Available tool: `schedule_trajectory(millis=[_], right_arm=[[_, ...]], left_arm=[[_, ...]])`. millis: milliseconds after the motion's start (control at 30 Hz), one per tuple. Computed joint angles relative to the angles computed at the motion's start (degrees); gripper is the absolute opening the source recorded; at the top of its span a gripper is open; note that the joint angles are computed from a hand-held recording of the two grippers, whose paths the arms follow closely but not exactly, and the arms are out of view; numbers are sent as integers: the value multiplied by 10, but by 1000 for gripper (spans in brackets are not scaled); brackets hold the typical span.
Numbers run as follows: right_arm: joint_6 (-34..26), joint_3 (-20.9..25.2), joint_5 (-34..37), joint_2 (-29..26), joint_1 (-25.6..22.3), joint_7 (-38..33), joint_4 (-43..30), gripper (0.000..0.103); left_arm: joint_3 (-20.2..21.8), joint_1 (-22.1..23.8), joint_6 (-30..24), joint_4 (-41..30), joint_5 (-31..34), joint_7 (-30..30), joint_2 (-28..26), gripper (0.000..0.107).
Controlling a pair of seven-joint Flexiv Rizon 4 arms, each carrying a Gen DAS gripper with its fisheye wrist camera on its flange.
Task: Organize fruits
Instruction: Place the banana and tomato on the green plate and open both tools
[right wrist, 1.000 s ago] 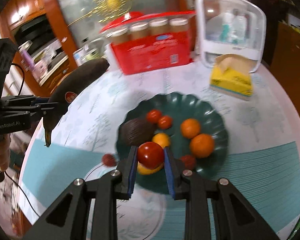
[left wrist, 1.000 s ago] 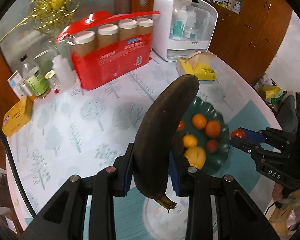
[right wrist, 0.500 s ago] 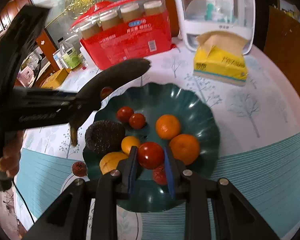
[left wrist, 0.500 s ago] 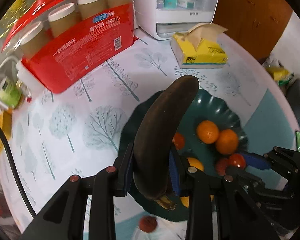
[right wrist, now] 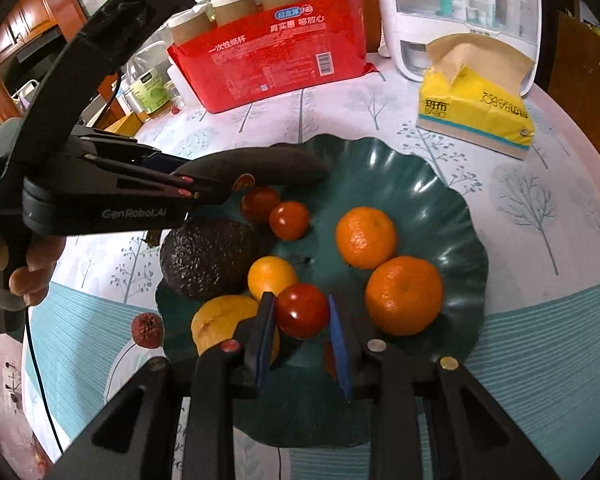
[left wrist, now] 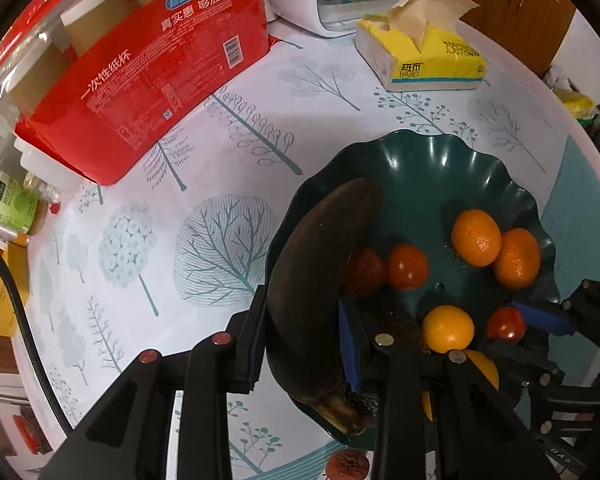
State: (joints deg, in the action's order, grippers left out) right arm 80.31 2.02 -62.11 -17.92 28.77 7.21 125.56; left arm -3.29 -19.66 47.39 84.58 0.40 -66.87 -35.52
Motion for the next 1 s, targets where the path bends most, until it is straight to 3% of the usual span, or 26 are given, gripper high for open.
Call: schedule_trajectory(millis=[100,233,500,733,867,1000], right_arm=[[4,-1,-1,0,0,4,0,27],[21,-10,-15,4,-1,25,3,29],[3,0,-62,25,-17,74,4,30],[-35,32,-31,45,-26,56,5,30],[-55,44,-15,62,-25,52,7,30],[-90,63,4,83,-19,36,4,30]], left_arm=[[-1,2,-7,-3,-5,-3,-1,31],[-7,9,4,8,-19,-7,7,50],[-15,17,31,56,-37,8,45,57],[-16,20,47,106,-42,6,91,59],[-16,24,59,142,-46,7,127,70],[-18,32,81,191,-56,18,172,72]])
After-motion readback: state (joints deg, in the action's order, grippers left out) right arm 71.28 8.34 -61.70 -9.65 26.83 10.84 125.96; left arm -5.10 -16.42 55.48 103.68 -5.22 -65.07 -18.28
